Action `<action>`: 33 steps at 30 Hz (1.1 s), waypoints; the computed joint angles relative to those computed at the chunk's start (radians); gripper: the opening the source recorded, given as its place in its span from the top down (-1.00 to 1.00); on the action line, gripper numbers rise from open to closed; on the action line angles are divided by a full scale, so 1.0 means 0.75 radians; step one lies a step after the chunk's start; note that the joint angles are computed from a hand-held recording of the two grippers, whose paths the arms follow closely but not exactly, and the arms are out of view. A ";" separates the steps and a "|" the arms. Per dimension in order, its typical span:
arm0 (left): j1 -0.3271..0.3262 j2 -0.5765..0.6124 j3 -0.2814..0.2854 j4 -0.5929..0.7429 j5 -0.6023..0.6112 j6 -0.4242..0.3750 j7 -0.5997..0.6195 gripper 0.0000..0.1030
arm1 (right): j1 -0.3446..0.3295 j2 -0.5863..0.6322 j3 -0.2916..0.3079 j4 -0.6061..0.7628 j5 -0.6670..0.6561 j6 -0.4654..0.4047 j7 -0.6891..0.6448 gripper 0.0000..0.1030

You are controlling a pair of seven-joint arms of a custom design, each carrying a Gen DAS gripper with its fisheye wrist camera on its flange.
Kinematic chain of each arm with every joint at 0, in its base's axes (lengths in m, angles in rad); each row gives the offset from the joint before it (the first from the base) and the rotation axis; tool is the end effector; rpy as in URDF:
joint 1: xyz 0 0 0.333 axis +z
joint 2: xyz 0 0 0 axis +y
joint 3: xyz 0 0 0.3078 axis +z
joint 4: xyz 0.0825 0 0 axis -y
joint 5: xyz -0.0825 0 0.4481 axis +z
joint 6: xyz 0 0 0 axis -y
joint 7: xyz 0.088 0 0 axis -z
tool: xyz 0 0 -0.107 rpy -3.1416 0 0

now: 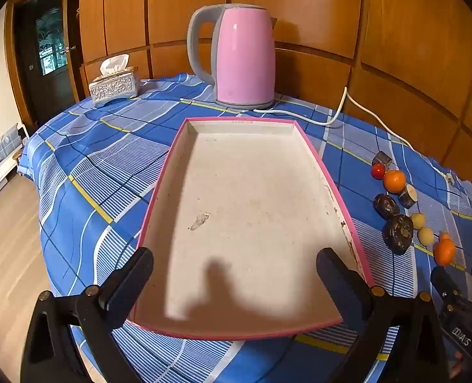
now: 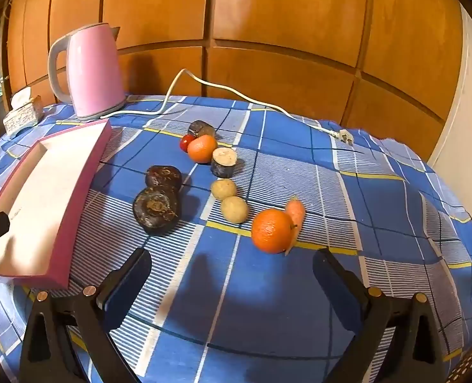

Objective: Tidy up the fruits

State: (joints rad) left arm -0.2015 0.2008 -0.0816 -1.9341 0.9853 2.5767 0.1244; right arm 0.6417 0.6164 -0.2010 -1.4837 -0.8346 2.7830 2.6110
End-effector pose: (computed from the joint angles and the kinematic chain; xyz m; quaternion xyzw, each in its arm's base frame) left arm 0.6555 -0.2035 0.3834 -0.7776 0.4996 -0.2211 0.3113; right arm 0.6964 0.3991 0.3449 -0.6927 0.5811 -0.3196 0.2834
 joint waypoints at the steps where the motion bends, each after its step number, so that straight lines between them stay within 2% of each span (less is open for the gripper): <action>1: 0.000 0.001 0.000 0.001 -0.003 0.001 0.003 -0.99 | -0.001 0.000 0.002 0.000 0.001 0.002 -0.004 -0.99; 20: -0.004 0.000 0.001 0.000 0.002 0.002 -0.001 -0.99 | 0.012 0.003 -0.015 -0.002 0.002 0.019 0.007 -0.99; 22: -0.003 0.000 0.000 0.001 -0.003 0.002 0.006 -0.99 | -0.015 -0.006 0.020 -0.008 0.041 0.010 -0.043 -0.99; 33: -0.007 0.006 0.000 0.008 -0.006 0.001 0.007 -0.99 | -0.003 -0.005 0.001 -0.014 0.043 0.027 -0.031 -0.99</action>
